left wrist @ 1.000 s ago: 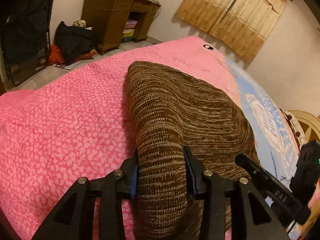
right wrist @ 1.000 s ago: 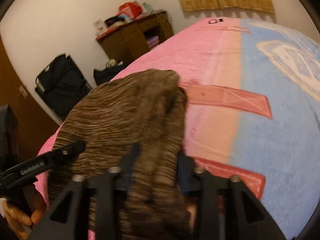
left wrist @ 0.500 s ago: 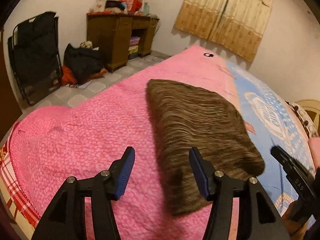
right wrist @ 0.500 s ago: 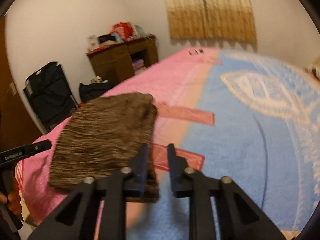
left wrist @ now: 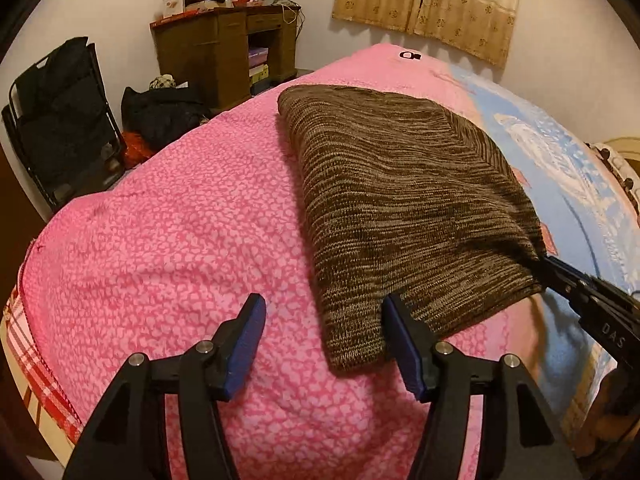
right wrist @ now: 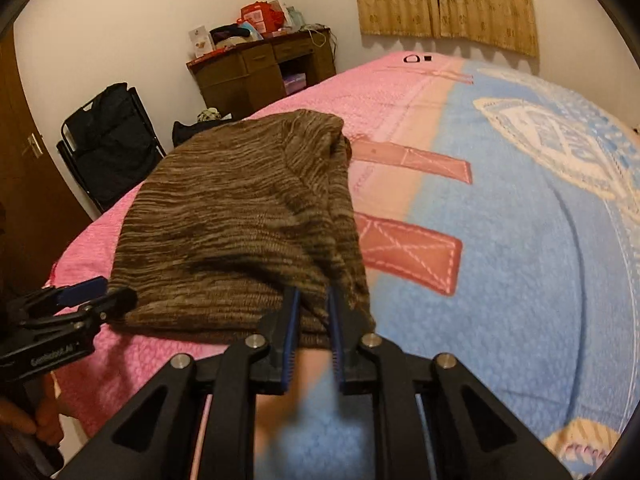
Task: Fold small clothes
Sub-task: 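Lower the bundle onto the pink sheet and open both tools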
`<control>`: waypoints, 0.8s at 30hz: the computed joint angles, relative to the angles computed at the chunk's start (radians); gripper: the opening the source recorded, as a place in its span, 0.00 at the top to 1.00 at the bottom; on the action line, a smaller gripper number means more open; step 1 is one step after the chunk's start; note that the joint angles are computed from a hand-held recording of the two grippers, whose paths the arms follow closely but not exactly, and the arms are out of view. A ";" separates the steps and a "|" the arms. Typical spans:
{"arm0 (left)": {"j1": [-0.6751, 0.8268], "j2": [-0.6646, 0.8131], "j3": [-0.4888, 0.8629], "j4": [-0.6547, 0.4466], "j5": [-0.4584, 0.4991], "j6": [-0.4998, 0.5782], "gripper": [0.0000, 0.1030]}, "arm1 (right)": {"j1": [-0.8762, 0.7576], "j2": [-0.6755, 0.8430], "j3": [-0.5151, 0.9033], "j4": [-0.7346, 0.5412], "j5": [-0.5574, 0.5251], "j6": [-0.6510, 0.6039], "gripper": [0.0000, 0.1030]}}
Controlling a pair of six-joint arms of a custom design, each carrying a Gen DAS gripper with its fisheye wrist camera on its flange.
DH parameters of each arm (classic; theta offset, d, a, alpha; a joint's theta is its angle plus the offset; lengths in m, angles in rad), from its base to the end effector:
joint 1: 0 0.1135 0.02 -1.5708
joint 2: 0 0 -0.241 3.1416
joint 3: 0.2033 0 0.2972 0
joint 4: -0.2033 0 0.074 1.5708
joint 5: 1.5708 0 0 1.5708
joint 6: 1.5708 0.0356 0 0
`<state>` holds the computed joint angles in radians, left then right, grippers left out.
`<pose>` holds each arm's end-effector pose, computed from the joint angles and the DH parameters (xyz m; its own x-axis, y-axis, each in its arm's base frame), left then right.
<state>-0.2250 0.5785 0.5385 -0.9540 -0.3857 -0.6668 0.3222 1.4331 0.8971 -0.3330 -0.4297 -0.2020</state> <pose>0.1685 -0.0248 0.2039 -0.6462 -0.4399 -0.6236 -0.5001 0.8614 -0.0895 0.3145 0.1206 0.1739 -0.6007 -0.3928 -0.6963 -0.6773 0.7128 0.1822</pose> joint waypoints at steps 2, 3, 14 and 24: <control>0.006 -0.016 -0.003 -0.010 0.010 0.011 0.40 | -0.019 -0.017 -0.001 -0.032 -0.019 0.002 0.85; 0.003 -0.034 -0.007 -0.022 0.011 0.011 0.40 | -0.019 -0.031 -0.003 -0.045 -0.016 0.014 0.84; -0.155 0.007 0.028 -0.110 -0.104 -0.097 0.39 | 0.128 -0.075 -0.036 -0.008 -0.010 -0.008 0.59; -0.257 0.040 0.073 -0.210 -0.148 -0.229 0.39 | 0.173 -0.121 -0.121 -0.039 0.085 -0.013 0.56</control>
